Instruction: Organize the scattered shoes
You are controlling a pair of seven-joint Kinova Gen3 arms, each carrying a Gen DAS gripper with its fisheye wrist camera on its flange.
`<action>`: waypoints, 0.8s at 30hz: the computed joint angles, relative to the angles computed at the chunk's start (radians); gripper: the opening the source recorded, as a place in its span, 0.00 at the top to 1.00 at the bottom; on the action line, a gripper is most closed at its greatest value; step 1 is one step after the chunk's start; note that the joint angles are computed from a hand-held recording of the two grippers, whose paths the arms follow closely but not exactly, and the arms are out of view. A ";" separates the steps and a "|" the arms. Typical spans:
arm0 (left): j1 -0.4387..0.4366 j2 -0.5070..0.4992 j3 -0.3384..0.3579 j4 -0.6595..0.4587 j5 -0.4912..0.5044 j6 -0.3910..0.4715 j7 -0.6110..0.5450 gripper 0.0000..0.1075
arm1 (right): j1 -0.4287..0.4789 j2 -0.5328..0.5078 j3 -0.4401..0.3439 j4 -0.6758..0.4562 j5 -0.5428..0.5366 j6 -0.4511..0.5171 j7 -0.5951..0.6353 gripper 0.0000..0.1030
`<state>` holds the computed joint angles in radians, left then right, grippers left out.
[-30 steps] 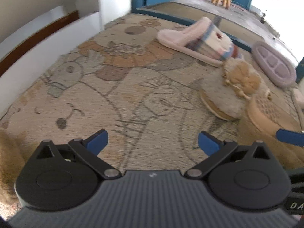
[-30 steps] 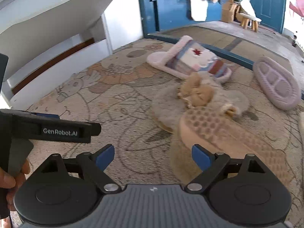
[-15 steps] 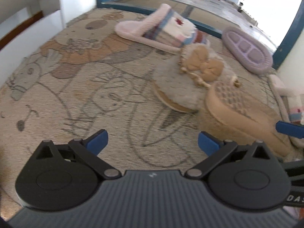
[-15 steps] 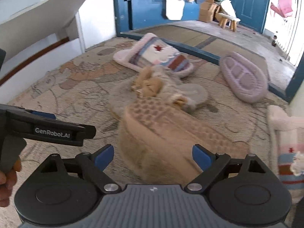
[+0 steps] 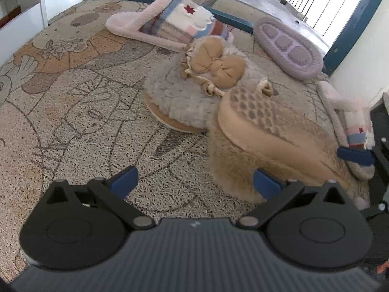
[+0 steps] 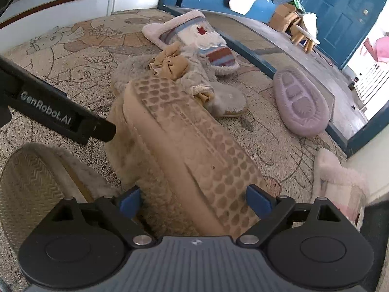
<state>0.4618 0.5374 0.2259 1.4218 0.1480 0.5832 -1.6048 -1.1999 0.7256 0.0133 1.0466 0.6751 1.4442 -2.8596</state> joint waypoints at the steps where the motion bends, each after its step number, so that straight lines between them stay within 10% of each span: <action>1: 0.001 0.000 0.000 0.001 0.000 -0.001 -0.001 0.04 | 0.001 -0.005 0.002 0.011 0.002 -0.008 -0.009 0.16; 9: -0.021 0.002 0.031 0.004 0.026 -0.022 -0.052 0.04 | -0.025 -0.112 0.072 0.209 0.018 -0.161 -0.273 0.31; 12: -0.045 0.007 0.061 0.007 0.055 -0.040 -0.098 0.04 | 0.031 -0.149 -0.011 0.274 0.080 -0.200 -0.378 0.33; 24: -0.222 0.108 0.277 -0.034 0.388 -0.033 -0.396 0.04 | 0.051 -0.228 -0.071 0.406 0.182 -0.293 -0.642 0.36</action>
